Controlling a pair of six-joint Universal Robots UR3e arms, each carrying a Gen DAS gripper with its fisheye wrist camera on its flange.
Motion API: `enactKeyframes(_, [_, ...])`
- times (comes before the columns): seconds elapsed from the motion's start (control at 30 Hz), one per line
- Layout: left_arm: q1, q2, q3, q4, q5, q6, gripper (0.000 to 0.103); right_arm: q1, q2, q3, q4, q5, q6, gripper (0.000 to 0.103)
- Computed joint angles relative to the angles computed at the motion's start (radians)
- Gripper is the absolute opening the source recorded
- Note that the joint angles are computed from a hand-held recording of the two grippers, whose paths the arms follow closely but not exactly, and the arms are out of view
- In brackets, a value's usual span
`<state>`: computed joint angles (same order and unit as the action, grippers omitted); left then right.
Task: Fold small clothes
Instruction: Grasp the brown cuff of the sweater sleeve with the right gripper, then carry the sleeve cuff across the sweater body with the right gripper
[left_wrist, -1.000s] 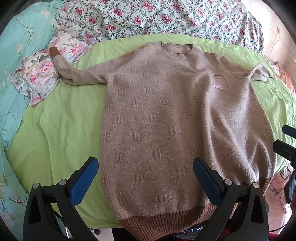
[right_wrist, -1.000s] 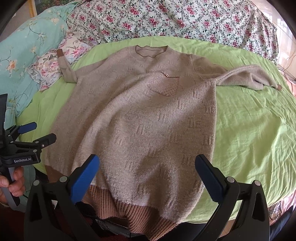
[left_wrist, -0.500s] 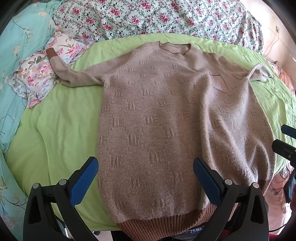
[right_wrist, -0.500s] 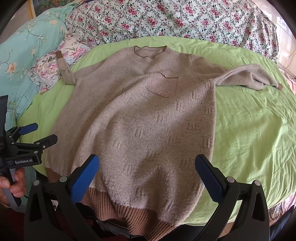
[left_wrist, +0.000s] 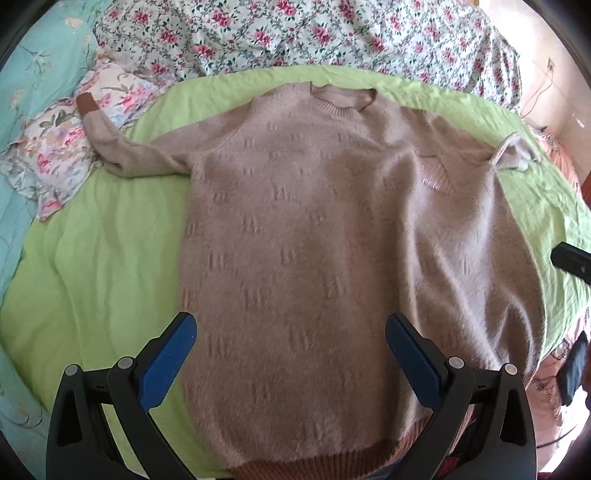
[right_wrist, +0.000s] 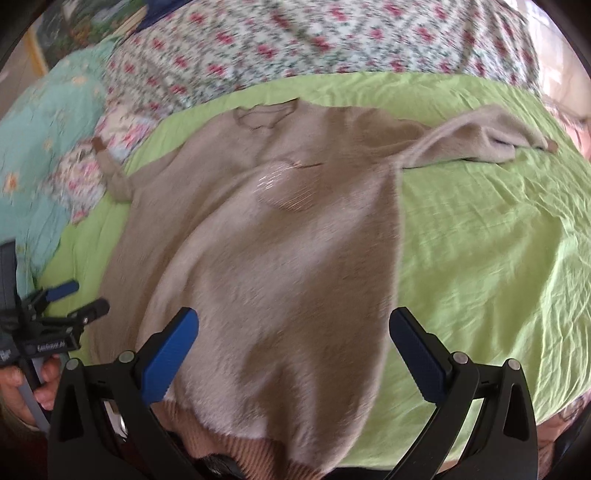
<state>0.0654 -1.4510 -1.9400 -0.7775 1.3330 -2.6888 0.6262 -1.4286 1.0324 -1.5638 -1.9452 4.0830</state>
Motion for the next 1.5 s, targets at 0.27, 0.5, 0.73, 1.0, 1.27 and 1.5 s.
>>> enactKeyframes(0.27, [-0.049,-0.162,0.179,0.019,0.015,-0.052,0.102,-0.402,-0.301,0.248,-0.154,0.133,-0.198,0.103])
enactKeyframes(0.5, [-0.083,-0.289,0.294,-0.017,0.014,-0.102,0.102,-0.879,-0.283,0.123,-0.131,0.205,-0.415,0.098])
enactKeyframes(0.73, [-0.128,-0.428,0.418,-0.03,0.039,-0.147,0.102,-1.261,-0.091,-0.01,-0.12,0.291,-0.507,0.078])
enactKeyframes(1.0, [-0.154,-0.537,0.542,-0.115,0.025,-0.179,0.102,-1.288,0.194,-0.254,0.036,0.126,-0.57,0.047])
enactKeyframes(1.27, [-0.157,-0.534,0.527,-0.098,-0.001,-0.175,0.102,-1.312,-0.033,0.049,-0.288,0.368,-0.665,0.008])
enactKeyframes(1.5, [-0.115,-0.462,0.459,-0.089,-0.05,-0.172,0.102,-1.007,0.085,-0.028,-0.421,0.571,-0.629,0.008])
